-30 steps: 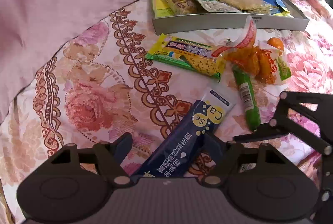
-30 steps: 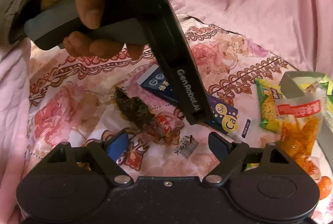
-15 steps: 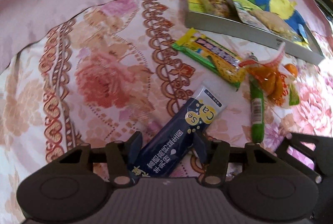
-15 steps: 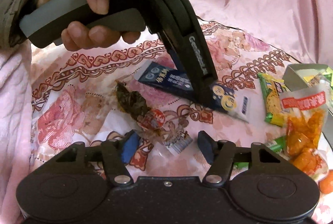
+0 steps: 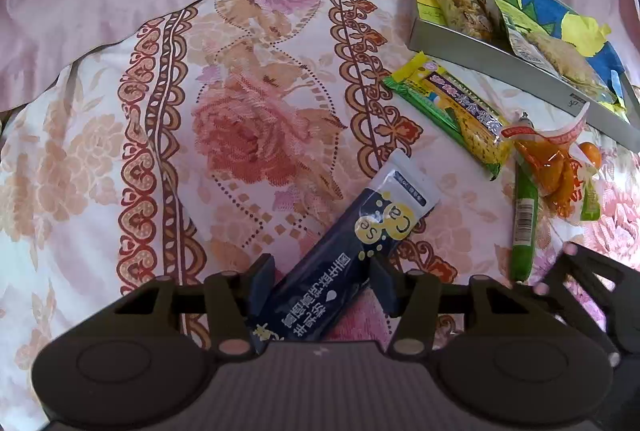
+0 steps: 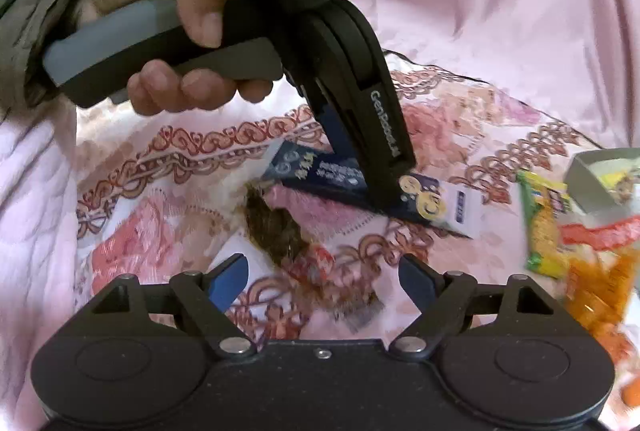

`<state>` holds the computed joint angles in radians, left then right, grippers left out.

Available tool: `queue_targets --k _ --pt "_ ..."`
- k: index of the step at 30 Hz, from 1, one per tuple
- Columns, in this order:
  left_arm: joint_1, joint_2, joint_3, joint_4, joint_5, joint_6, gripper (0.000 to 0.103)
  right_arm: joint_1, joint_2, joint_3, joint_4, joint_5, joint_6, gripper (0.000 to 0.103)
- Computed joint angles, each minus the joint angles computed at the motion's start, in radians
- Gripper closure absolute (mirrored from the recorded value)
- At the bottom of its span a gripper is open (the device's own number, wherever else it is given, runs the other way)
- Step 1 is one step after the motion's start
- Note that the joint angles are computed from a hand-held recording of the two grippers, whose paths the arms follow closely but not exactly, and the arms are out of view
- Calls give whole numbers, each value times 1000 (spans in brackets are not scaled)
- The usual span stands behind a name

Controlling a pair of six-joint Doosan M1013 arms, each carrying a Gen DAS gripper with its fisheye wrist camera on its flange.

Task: Organize snacks
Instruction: 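Close the right gripper on the brown dried-meat pouch while the left holds the blue stick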

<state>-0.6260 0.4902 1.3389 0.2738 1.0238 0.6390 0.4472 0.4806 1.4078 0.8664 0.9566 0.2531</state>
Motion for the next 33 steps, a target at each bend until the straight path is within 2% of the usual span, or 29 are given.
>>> queue_targets --k 6,8,10,13,15,21,24,29,32,33 --pt "5 2 5 -6 -18 -8 45 14 44 -50 -8 54 8 16" --pt "8 0 9 -13 -27 -10 45 20 48 -56 -30 52 13 21" --pt "11 -1 11 -19 -35 -15 45 18 48 -59 -37 51 28 34" --pt "12 -4 15 -23 -42 -19 46 16 39 -62 -75 43 91 48" --pt "10 -4 14 -19 -39 -19 46 15 21 -52 -128 24 138 52" --pt "-2 4 1 -15 -8 -9 45 6 -45 -3 -348 -10 410 52" --pt "-12 10 -9 -8 15 -8 45 3 -70 9 -432 9 570 52" --pt "-39 26 -30 -7 59 -8 46 3 -118 57 -504 -21 714 52" --pt "-61 38 -50 -4 82 31 45 2 -134 86 -504 -56 763 45" --pt "-66 40 -55 -4 89 47 44 2 -136 92 -503 -67 771 39"
